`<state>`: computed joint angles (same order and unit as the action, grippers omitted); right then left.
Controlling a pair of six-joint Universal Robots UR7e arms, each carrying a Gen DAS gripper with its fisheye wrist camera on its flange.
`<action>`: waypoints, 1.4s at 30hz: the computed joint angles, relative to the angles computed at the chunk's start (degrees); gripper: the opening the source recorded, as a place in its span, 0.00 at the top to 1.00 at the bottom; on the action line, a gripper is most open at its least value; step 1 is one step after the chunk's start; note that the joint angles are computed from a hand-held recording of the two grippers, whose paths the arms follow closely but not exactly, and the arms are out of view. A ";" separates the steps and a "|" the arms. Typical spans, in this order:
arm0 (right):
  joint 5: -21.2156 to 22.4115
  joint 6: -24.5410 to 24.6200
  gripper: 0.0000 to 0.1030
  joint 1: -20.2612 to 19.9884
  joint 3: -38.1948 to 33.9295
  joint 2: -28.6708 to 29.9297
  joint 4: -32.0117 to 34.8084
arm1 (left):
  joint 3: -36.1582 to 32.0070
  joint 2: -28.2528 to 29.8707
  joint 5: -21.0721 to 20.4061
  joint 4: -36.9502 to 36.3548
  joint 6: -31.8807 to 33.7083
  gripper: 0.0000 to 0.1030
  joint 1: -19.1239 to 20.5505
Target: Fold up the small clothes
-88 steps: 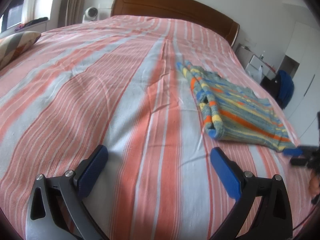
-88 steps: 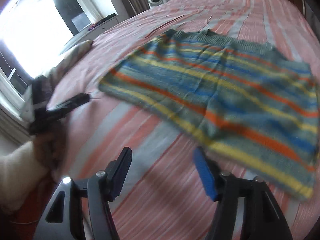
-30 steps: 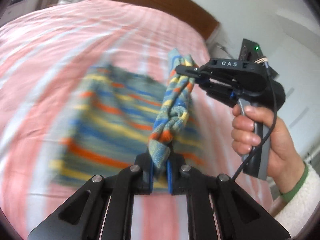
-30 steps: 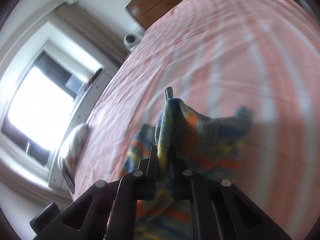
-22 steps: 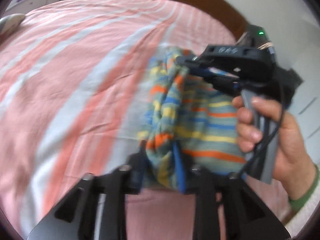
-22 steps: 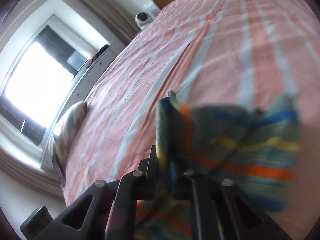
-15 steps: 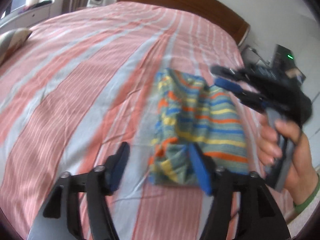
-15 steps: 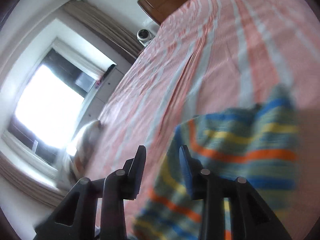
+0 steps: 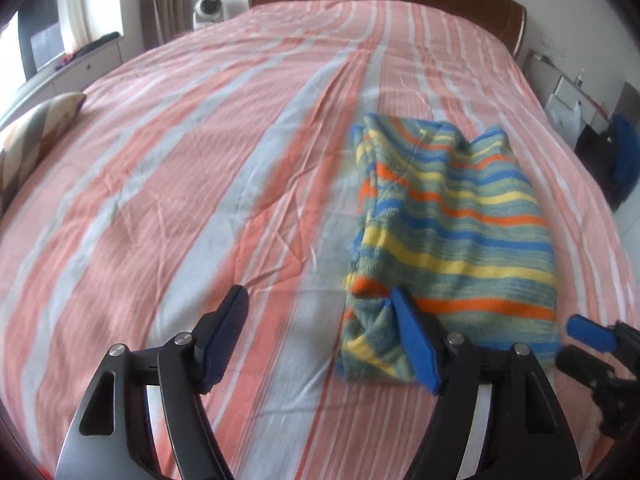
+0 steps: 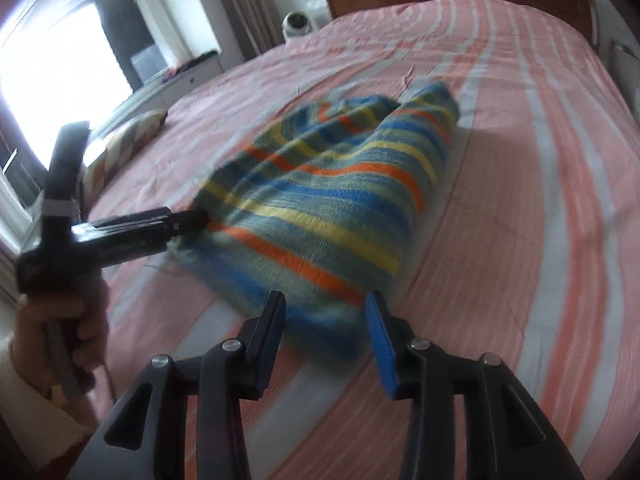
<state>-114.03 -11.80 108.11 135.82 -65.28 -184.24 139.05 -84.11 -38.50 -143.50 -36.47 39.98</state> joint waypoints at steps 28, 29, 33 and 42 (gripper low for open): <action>15.42 11.80 0.34 -12.58 -4.69 -2.53 -1.72 | -19.85 13.71 -25.22 -2.39 25.64 0.07 16.92; 18.47 12.90 0.36 -14.08 -7.10 -1.06 0.79 | -21.02 15.09 -24.93 -1.81 26.02 0.07 17.12; 24.06 16.82 0.39 -17.07 -13.88 4.92 5.48 | -23.73 18.70 -23.66 -1.33 27.25 0.41 17.01; -8.91 -0.48 0.78 1.01 -20.62 16.72 -2.11 | -16.89 14.71 -20.35 -11.62 28.61 0.87 11.96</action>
<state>-122.94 -12.28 109.12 115.19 -48.56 -186.35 122.16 -69.40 -58.85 -155.12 -7.86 51.94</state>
